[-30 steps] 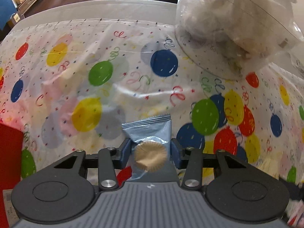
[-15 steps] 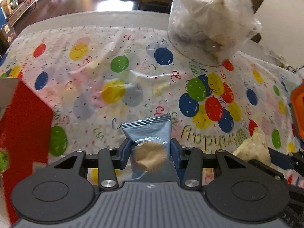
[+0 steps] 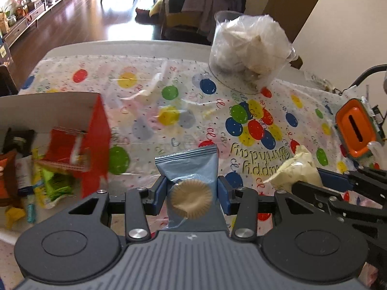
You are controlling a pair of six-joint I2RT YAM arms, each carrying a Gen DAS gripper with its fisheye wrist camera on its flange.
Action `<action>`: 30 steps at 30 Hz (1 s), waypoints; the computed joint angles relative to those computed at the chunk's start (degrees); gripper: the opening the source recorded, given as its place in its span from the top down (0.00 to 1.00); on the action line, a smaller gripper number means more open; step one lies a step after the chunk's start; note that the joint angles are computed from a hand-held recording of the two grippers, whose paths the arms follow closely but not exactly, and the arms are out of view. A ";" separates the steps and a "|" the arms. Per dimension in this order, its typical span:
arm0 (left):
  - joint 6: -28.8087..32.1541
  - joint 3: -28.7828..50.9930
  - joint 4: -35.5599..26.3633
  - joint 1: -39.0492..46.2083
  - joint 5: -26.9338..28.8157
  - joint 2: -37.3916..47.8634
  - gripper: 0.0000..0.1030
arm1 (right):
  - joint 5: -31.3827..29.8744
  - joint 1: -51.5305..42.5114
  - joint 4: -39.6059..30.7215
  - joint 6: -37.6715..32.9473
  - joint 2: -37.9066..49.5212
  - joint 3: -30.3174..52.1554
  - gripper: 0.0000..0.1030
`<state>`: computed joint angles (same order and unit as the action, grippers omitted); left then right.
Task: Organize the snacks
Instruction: 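Carry the blue packet in left tool while right tool carries the cream packet over box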
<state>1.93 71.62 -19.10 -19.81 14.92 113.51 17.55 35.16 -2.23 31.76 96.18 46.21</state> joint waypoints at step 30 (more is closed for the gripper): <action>24.82 11.61 -9.71 32.53 8.26 2.56 0.58 | 5.36 15.09 -19.08 8.19 36.63 57.10 0.75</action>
